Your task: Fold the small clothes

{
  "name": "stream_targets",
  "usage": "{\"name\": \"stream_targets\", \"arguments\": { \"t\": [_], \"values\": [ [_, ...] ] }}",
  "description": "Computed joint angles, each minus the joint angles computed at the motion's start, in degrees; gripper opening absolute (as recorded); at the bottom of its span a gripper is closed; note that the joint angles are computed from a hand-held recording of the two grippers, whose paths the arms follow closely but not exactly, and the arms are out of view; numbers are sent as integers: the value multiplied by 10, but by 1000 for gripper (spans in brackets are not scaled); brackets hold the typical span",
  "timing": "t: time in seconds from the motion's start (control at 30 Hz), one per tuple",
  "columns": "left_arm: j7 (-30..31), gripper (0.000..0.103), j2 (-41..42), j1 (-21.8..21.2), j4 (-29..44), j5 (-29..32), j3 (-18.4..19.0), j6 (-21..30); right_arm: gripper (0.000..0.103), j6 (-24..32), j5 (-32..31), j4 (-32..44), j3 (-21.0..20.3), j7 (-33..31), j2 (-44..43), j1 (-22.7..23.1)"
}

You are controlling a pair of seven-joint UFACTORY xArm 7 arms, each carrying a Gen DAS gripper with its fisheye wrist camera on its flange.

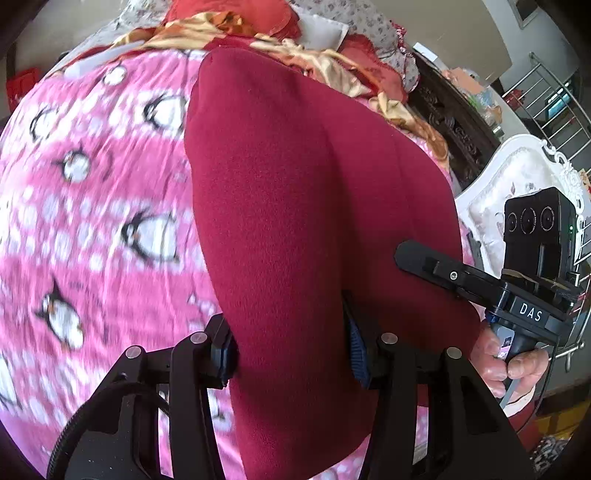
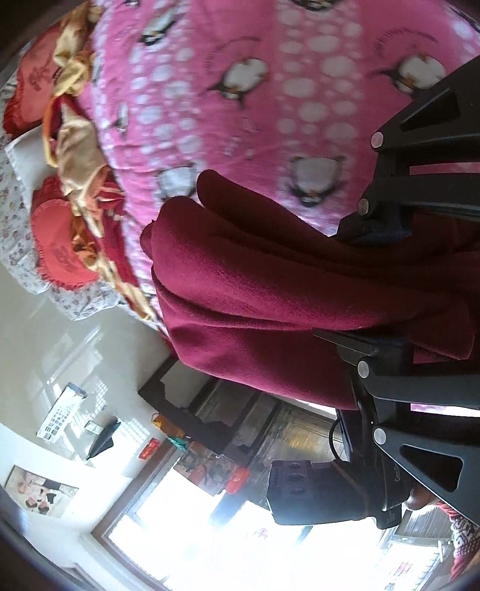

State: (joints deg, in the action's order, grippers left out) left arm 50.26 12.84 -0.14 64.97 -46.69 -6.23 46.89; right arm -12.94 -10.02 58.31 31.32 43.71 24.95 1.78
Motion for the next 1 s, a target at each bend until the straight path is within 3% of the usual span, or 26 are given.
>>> {"name": "stream_targets", "arguments": {
  "t": [0.4, 0.7, 1.0],
  "values": [
    [14, 48, -23, 0, -53, -16, 7, -19, 35, 9, 33, -6, -47, 5, -3, 67],
    [16, 48, -17, -9, -63, -21, 2, -55, 35, 7, 56, 0, -63, 7, 13, 83],
    [16, 50, -2, -5, -55, -23, -3, -59, 37, 10, 77, -1, -84, 1, 22, 100]
  ]
}}
